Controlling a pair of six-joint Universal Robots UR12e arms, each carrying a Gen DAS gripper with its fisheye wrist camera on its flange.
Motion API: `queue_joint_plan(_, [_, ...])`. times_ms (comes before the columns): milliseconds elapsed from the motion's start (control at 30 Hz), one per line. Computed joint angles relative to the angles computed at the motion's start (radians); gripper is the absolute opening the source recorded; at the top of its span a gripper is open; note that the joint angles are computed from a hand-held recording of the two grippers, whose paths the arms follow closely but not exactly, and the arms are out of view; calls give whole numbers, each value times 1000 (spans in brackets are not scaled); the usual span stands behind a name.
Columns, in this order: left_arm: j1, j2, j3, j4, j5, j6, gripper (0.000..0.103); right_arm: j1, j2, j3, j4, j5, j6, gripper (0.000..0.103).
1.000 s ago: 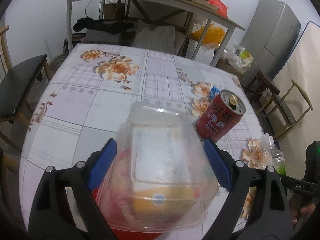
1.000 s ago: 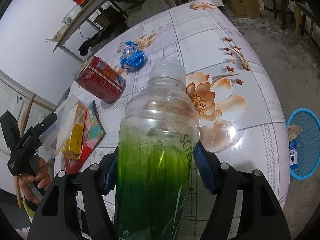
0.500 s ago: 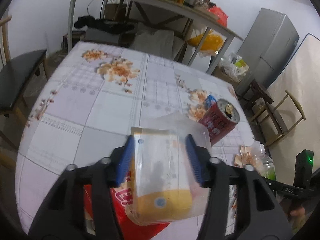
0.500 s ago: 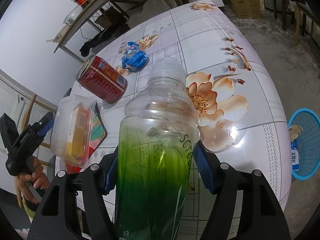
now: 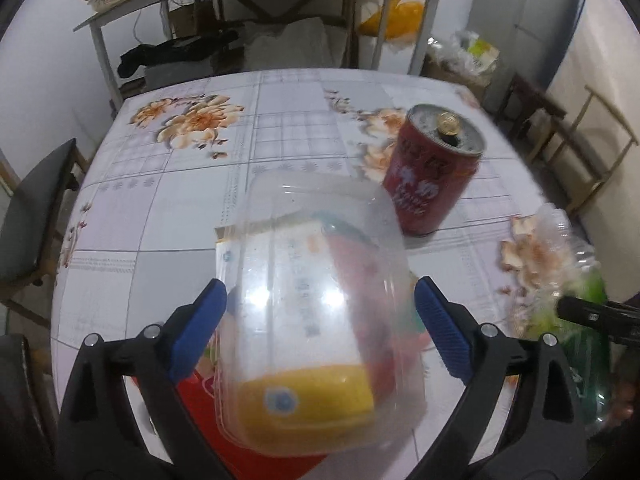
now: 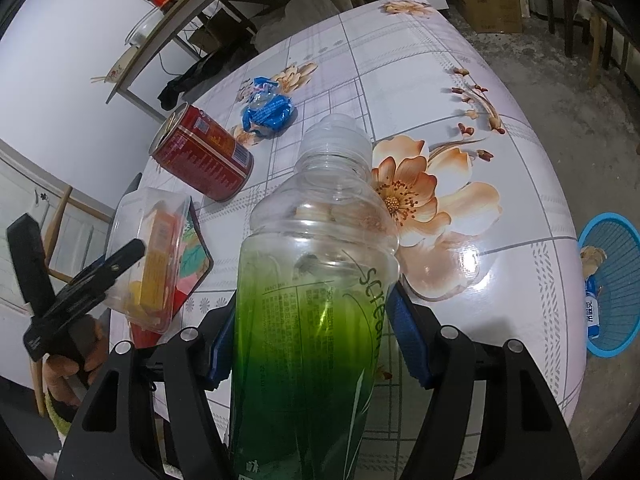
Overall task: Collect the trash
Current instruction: 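Grasp the clear plastic container with the left gripper and lift it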
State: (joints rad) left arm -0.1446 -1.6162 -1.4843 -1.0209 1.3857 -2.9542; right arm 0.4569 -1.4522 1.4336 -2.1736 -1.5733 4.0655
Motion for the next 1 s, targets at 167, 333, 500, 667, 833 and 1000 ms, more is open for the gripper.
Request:
queue_joint_plan(167, [-14, -16, 14, -22, 60, 13, 91, -2, 3, -1, 3, 7, -4, 66])
queue_joint_plan(333, [-21, -26, 22, -36, 105, 39, 91, 0, 6, -4, 1, 10, -8, 66])
queue_joint_plan(500, [-6, -33, 28, -57, 76, 17, 91, 0, 7, -5, 2, 10, -7, 66])
queue_joint_plan(667, [8, -20, 10, -19, 38, 9, 88, 3, 9, -11, 8, -3, -16, 66])
queue_joint_plan(833, [21, -3, -4, 23, 15, -17, 87, 6, 5, -10, 2, -19, -18, 66])
queue_joint_plan(1000, [44, 23, -20, 75, -26, -57, 86, 12, 1, -17, -3, -37, -28, 66])
